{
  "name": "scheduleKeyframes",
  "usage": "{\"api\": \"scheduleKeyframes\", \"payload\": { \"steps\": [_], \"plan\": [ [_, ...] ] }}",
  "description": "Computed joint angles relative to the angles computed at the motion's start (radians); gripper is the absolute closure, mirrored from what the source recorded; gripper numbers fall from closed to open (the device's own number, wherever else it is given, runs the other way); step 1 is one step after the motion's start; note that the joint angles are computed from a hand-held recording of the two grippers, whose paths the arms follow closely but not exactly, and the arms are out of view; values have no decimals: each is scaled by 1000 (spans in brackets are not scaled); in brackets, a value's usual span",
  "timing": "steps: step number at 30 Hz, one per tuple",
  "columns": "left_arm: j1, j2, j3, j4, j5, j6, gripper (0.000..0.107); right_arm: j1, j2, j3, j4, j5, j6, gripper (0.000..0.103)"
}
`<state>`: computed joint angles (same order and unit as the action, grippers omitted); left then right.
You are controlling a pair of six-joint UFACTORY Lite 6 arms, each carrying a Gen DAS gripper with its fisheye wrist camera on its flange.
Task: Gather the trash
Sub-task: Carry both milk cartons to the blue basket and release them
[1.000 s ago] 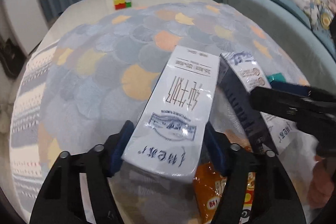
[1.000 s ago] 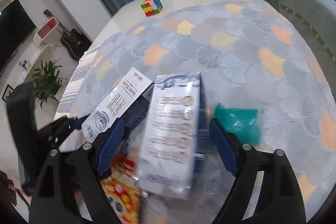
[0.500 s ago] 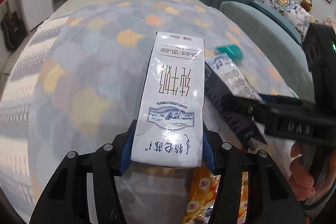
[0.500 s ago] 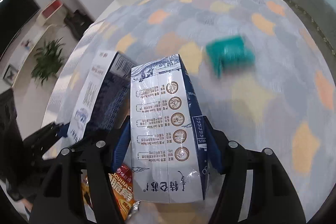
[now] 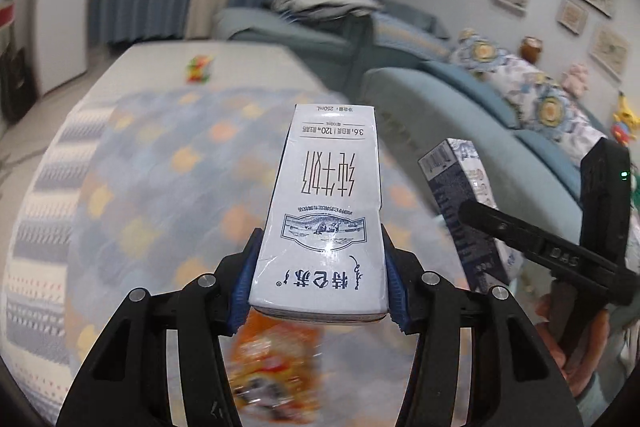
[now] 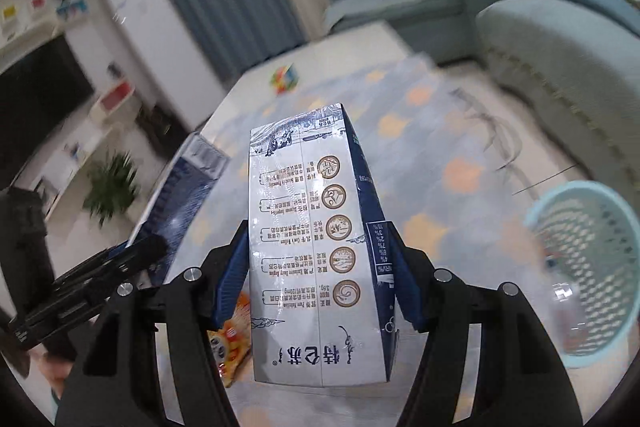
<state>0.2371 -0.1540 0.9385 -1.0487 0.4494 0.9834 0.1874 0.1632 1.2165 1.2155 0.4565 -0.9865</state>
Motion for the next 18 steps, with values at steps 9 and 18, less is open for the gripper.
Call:
{"api": "scheduleKeyframes", "payload": {
  "steps": [9, 18],
  "plan": [
    [-520, 290, 344, 473, -179, -629, 56, -374, -1, -28, 0, 19, -57, 43],
    [-690, 697, 682, 597, -155, -799, 55, -532, 302, 111, -140, -5, 82, 41]
  ]
}}
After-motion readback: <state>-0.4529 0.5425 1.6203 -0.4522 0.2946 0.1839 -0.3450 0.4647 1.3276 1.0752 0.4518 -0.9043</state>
